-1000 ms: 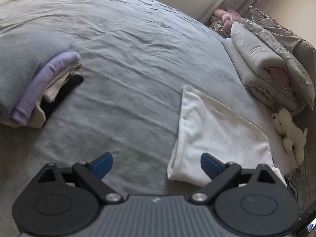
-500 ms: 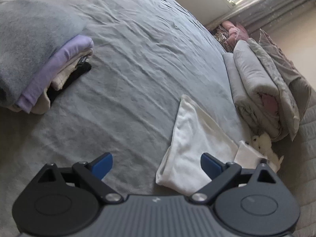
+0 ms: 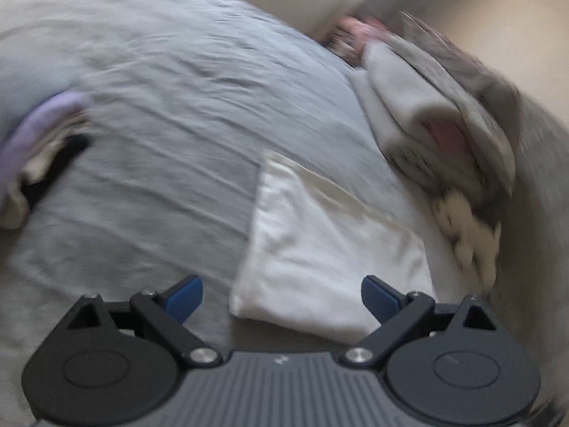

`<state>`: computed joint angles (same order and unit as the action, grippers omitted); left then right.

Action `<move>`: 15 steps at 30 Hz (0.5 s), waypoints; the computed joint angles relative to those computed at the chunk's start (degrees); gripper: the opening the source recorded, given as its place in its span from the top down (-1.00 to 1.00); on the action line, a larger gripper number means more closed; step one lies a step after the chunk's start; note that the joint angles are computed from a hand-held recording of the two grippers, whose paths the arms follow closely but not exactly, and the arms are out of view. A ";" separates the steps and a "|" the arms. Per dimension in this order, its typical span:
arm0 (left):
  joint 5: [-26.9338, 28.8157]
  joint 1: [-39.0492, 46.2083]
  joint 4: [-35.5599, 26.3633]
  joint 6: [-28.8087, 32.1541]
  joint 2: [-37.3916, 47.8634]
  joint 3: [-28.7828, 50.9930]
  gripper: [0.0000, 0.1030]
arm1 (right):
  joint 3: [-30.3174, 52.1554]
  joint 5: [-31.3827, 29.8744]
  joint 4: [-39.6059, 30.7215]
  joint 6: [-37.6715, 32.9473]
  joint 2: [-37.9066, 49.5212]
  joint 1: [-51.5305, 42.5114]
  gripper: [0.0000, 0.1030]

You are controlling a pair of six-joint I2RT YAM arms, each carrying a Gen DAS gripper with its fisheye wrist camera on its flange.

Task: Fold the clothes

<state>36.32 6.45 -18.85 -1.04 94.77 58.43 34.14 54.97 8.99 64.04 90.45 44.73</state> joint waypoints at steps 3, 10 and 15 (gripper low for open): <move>-6.60 -6.51 8.32 1.73 -3.96 -7.48 -0.87 | -13.68 -3.65 5.48 16.58 -10.30 -4.77 -0.35; -16.92 -18.54 25.46 -0.45 -3.17 -16.47 -0.87 | -25.16 -5.24 32.24 20.79 -4.66 -9.03 -0.36; -24.09 -24.78 35.10 0.10 1.14 -17.58 -0.87 | -22.59 -8.66 36.35 16.04 0.15 -12.19 -0.33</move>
<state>12.23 -18.32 16.25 -0.95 95.90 40.84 11.55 46.31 45.34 80.08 90.60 32.54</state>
